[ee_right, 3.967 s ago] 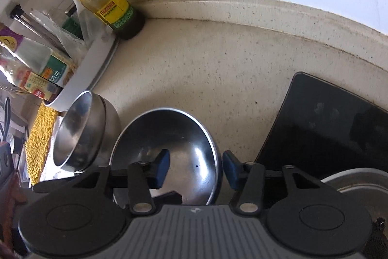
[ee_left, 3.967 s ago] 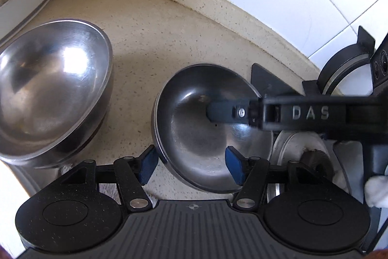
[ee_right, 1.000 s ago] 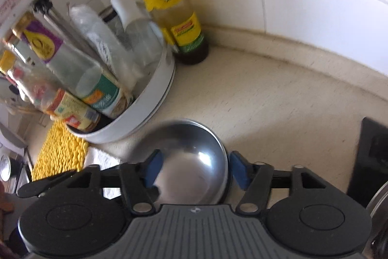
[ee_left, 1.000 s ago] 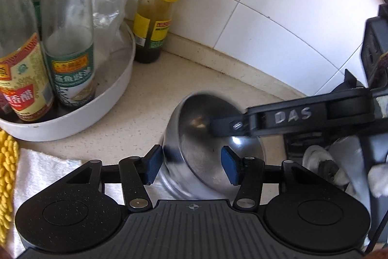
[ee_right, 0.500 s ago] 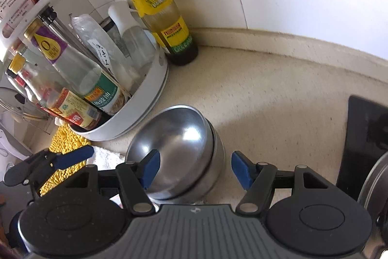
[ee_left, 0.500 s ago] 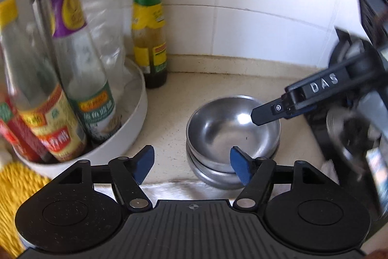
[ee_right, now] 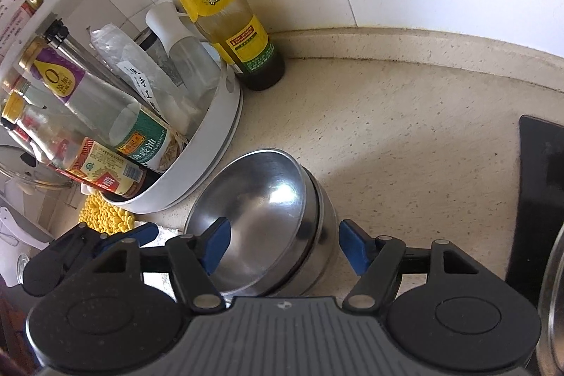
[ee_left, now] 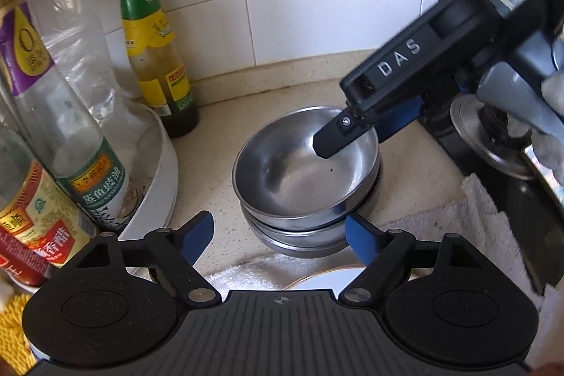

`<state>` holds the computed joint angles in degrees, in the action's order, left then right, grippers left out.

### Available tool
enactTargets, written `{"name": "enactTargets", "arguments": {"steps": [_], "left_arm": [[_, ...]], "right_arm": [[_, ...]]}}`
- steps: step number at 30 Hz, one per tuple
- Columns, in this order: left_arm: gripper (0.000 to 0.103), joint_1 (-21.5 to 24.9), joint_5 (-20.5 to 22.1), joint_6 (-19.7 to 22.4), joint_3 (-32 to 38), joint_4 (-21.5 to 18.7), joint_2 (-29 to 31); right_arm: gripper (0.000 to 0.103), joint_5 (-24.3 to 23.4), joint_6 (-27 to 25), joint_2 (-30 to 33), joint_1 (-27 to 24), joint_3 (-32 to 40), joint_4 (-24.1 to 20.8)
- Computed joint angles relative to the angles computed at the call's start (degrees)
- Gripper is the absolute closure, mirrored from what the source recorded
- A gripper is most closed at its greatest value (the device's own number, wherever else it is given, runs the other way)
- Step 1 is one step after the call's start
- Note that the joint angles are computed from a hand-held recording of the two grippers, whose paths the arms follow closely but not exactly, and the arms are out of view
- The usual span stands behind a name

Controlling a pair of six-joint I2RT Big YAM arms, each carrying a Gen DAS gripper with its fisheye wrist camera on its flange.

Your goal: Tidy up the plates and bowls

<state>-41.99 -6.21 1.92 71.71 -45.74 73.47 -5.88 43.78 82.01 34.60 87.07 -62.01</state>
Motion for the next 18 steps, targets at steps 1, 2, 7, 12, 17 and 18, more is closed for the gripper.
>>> {"name": "enactTargets", "arguments": {"steps": [1,2,7,12,17,18], "left_arm": [[0.015,0.2,0.4,0.6,0.0,0.0,0.2],[0.014,0.5,0.8,1.2,0.0,0.0,0.4],[0.010,1.8,4.3,3.8,0.2,-0.2,1.6],[0.009,2.4,6.9,6.9,0.8,-0.7,3.7],[0.004,3.0,8.7,8.8,1.8,-0.7,6.0],[0.004,3.1,9.1,9.2,2.0,-0.7,6.4]], "right_arm": [[0.023,-0.2,0.1,0.4,0.0,0.2,0.1],[0.022,-0.3,0.2,0.9,0.0,0.5,-0.1],[0.019,-0.6,0.9,2.9,-0.3,1.5,-0.4],[0.018,-1.2,1.5,4.0,-0.7,1.7,-0.6],[0.018,-2.1,2.2,4.5,-1.4,0.7,-0.8],[0.018,-2.4,2.3,4.6,-1.6,0.4,-0.7]]}}
